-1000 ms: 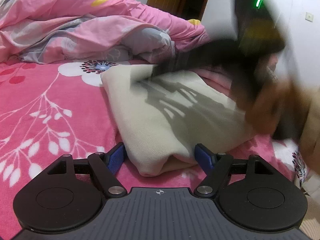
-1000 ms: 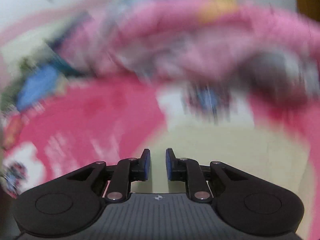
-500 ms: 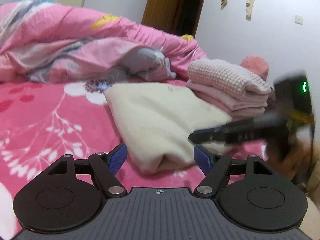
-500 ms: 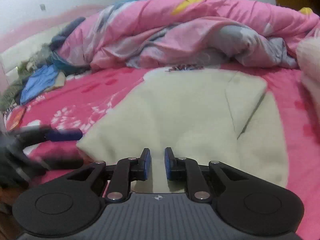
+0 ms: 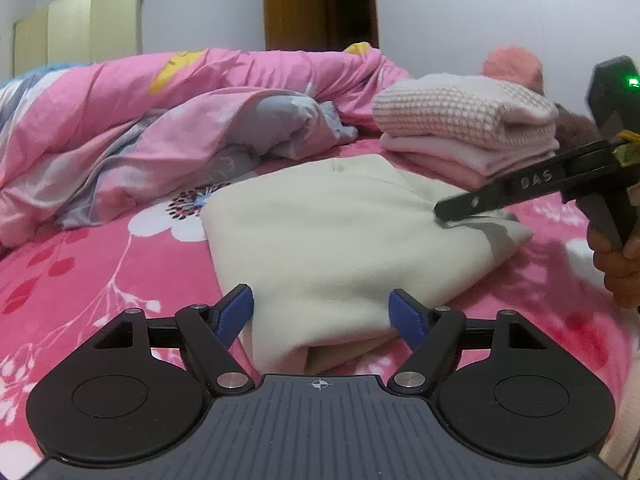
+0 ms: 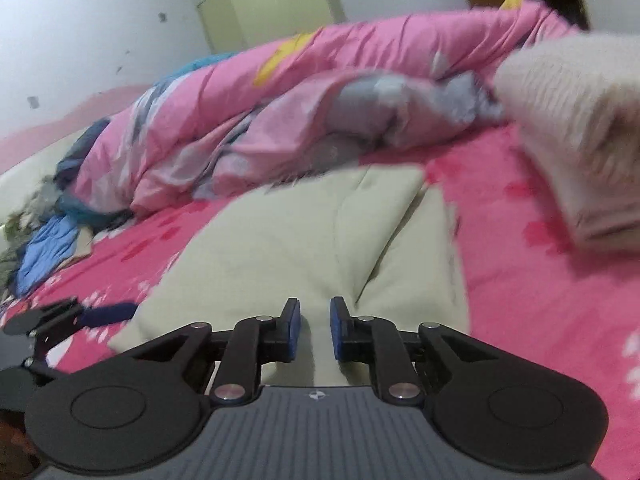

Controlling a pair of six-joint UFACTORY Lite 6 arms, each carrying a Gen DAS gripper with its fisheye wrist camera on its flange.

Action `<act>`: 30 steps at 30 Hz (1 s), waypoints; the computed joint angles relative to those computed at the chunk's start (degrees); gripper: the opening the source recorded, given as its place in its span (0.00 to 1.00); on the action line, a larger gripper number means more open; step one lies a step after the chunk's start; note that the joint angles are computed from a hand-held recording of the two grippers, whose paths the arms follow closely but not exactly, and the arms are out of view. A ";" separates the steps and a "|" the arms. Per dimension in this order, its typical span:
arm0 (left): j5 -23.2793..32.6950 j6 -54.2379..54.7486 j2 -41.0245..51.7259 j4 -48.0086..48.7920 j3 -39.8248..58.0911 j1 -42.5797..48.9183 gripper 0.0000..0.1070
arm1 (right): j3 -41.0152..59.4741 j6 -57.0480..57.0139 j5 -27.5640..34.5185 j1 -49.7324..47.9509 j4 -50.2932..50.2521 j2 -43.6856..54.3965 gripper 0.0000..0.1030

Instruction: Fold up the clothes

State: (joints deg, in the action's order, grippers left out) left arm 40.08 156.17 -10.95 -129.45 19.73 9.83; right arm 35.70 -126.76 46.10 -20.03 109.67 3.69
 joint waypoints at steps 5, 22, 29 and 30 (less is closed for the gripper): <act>-7.35 -5.25 0.44 -1.77 6.78 -4.23 0.69 | -0.62 -3.50 0.23 3.52 6.88 -1.31 0.18; -31.60 -16.94 11.80 -3.56 23.56 -15.39 0.77 | 6.76 -15.75 -20.71 19.57 28.95 2.80 0.20; -34.72 -35.88 13.55 13.53 26.85 -16.34 0.79 | 15.06 -21.69 -19.71 20.91 38.69 13.28 0.21; -35.06 -36.63 13.66 14.25 27.05 -16.55 0.79 | 13.92 -26.32 -17.57 21.38 42.83 13.72 0.21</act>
